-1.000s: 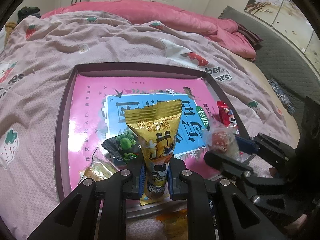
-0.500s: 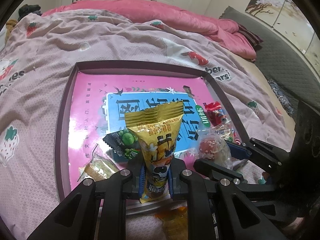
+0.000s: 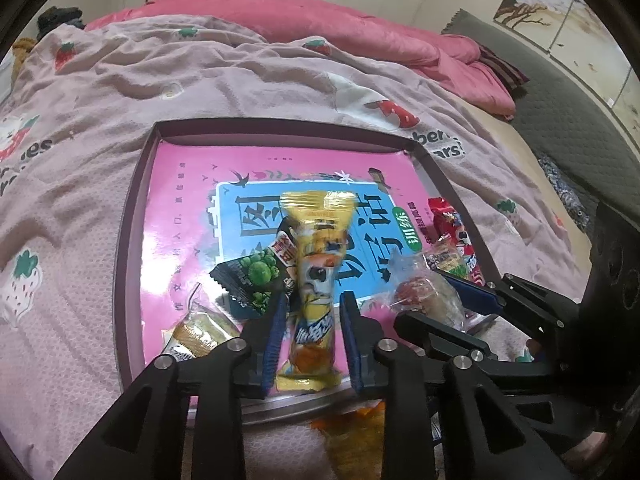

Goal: Organize snacks
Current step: 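Lower both snacks onto the tray and open both tools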

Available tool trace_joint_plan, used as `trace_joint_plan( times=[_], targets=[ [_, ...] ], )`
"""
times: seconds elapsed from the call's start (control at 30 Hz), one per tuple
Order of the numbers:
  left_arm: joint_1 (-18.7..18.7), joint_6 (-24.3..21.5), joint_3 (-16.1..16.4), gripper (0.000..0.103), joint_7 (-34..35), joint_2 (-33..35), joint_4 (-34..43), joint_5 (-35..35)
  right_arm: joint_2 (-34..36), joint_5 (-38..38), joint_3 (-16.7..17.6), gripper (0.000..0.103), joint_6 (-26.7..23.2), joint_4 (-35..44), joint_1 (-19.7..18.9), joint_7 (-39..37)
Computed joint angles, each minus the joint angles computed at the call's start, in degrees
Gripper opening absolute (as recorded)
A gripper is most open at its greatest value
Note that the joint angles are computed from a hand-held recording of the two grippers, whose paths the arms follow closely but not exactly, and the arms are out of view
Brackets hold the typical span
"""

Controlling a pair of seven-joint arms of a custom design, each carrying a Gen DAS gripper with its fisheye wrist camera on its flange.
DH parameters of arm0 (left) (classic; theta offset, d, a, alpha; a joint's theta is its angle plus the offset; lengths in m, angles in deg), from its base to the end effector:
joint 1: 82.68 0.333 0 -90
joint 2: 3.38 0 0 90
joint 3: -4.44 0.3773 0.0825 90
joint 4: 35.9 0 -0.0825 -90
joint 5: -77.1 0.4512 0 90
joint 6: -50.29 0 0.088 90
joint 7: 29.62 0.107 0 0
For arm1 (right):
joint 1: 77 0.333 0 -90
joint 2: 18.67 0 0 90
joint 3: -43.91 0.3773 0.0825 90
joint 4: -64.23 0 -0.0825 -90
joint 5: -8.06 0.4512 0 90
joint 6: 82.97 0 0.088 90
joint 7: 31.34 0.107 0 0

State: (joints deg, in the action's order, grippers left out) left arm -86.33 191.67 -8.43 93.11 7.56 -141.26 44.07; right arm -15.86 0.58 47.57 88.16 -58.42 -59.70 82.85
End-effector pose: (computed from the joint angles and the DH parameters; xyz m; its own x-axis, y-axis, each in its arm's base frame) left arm 0.6913 -0.1934 0.5051 -0.5065 -0.8151 0.2812 -0.7887 0.3062 -0.5331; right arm 0.6076 0.2420 0.4990 0.1409 -0.9703 -0.1966 -0.7241 0.0344 -0.6889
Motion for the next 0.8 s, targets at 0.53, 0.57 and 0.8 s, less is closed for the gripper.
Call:
trace_joint_plan(
  times=[0.53,0.57,0.8],
  targets=[
    [0.1,0.2,0.4,0.064,-0.5,-1.1,-0.5,0.0,-1.5,-12.6,-1.3,0.052,2.3,-1.0,-0.6,13.0],
    [0.1,0.4,0.5,0.064,-0.5,-1.2,-0.5,0.1,-1.5,-12.9,-1.3,0.053,2.4,-1.1,-0.7,13.4],
    [-0.1,1.6,0.6,0.070,-0.2,-1.9,-1.0,0.2,-2.6,-23.0,-1.4,0.059,4.0,-1.3,-1.9,22.8]
  ],
)
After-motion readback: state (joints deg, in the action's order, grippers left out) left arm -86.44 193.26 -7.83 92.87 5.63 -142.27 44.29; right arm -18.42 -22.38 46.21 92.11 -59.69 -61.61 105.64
